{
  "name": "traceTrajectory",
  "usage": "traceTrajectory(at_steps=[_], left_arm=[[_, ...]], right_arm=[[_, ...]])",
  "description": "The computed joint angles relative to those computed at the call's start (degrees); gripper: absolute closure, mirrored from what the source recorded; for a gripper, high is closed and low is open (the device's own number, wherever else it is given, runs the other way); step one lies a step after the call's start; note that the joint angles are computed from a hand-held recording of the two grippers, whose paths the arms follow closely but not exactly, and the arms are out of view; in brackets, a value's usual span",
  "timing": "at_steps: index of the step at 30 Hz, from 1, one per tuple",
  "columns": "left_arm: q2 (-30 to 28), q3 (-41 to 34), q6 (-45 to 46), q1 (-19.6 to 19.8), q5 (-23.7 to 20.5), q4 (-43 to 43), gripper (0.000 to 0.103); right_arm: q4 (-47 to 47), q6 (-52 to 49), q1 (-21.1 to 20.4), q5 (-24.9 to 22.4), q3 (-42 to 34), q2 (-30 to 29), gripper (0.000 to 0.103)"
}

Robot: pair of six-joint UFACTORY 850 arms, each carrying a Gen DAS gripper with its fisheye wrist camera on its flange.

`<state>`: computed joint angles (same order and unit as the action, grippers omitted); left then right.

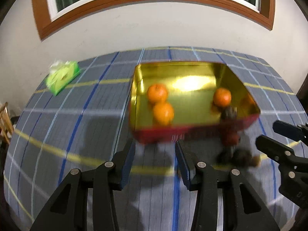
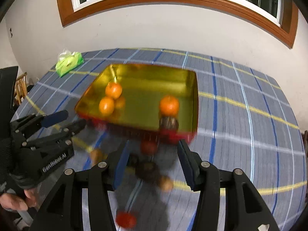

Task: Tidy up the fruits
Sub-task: 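Open both grippers to drop the two oranges into the tin, then move right tool to the red tomato and close around it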

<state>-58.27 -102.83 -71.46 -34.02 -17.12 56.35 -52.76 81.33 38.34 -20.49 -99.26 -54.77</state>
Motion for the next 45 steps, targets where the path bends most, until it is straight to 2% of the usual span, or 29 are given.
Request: traceTrajectory(at_steps=[4,9,13,20,24,29,34,36,45], left_arm=[[3.84,8.75,-11.05,-0.95,1.14,9.16,0.058],[6.28,15.15,-19.62,-1.71,1.86,15.38,0.058],[7.68,18.75,-26.08,-2.33,1.95,20.74,0.058],[8.52,20.89,-29.68,-2.4,1.96,23.38,0.058],[8.52,20.92,-30.17,-2.15,1.86,23.52,0.058],[7.75,19.76,-26.5,-1.68,2.36,19.57,0.058],[7.0,18.47,-23.37,-1.45,3.0,16.25,0.058],[6.68,17.98,-23.21,-1.5,2.93,16.19,0.058],[4.83,14.37,-15.07,-1.99,2.96,8.87,0.058]], right_arm=[[-3.31,6.01,1.63,1.45,6.45,2.9,0.054],[-7.76,13.12,3.8,2.11,11.76,4.85,0.054],[-9.13,15.65,4.89,2.59,13.03,4.95,0.054],[-7.58,14.2,5.69,2.46,11.73,3.41,0.054],[-3.44,9.86,5.27,2.82,10.16,2.03,0.055],[0.41,5.73,5.13,2.69,8.28,0.51,0.056],[-1.39,6.42,5.32,1.62,7.45,-0.04,0.07],[-1.82,7.06,5.05,2.83,7.78,0.16,0.074],[-4.48,10.38,3.59,2.34,7.98,0.45,0.074]])
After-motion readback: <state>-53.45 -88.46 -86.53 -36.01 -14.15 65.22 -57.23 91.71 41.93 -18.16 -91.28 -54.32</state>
